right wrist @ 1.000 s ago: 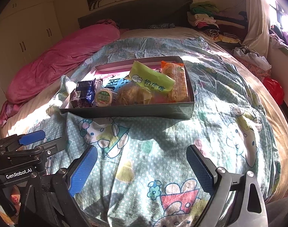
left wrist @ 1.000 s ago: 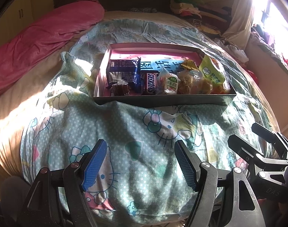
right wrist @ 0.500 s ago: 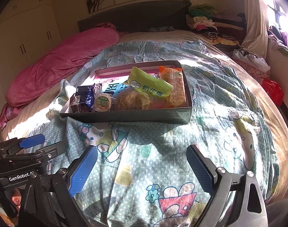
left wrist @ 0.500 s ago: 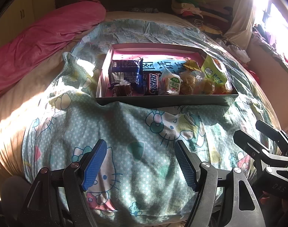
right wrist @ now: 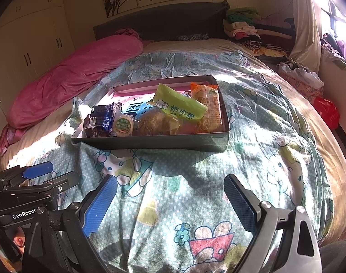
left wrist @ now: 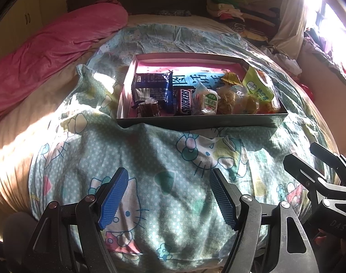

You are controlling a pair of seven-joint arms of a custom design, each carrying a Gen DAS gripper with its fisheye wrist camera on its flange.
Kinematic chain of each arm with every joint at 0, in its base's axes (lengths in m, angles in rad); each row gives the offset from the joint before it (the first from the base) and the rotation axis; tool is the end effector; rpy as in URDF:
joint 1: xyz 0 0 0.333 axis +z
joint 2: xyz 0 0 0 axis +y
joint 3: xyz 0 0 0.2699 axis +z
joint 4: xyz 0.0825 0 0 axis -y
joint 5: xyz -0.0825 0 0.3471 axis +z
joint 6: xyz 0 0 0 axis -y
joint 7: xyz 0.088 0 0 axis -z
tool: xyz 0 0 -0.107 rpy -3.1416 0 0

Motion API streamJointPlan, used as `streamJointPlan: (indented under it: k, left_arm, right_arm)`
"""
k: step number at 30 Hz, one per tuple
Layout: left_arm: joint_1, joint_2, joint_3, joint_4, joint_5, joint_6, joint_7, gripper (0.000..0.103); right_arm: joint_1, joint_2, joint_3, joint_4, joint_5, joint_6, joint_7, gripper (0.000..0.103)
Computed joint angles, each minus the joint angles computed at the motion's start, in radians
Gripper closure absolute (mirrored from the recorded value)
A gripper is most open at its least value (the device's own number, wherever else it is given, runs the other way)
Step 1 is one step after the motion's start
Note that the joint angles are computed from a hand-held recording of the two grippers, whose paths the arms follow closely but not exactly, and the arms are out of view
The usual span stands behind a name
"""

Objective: Organize snacks

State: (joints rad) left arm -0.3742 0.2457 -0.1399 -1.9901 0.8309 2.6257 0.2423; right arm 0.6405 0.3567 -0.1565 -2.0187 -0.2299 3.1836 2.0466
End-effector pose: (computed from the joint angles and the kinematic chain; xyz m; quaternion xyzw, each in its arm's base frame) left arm 0.5041 -0.3012 0.3558 -0.7276 0.6126 -0.2149 0.2217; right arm 0.5249 0.3077 0.3535 -0.7326 0.5544 -0.1780 0.3524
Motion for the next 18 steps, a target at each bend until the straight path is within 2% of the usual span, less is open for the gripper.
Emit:
streamJointPlan:
  k: [4,11,18]
  left_arm:
    - [0.0,-0.001,0.001,-0.001,0.001,0.002,0.0,0.028]
    - [0.002,-0.003,0.001,-0.007,0.007,0.021,-0.001,0.028]
    - [-0.002,-0.005,0.017,-0.009,0.07,0.034,-0.043,0.028]
  right_arm:
    - [0.032,-0.001,-0.037,-0.003,-0.012,0.007,0.015,0.008]
    - [0.041,0.0,-0.047,-0.002,-0.017,0.007,0.02,0.008]
    - [0.093,0.01,-0.116,0.001,-0.035,0.018,0.056,0.008]
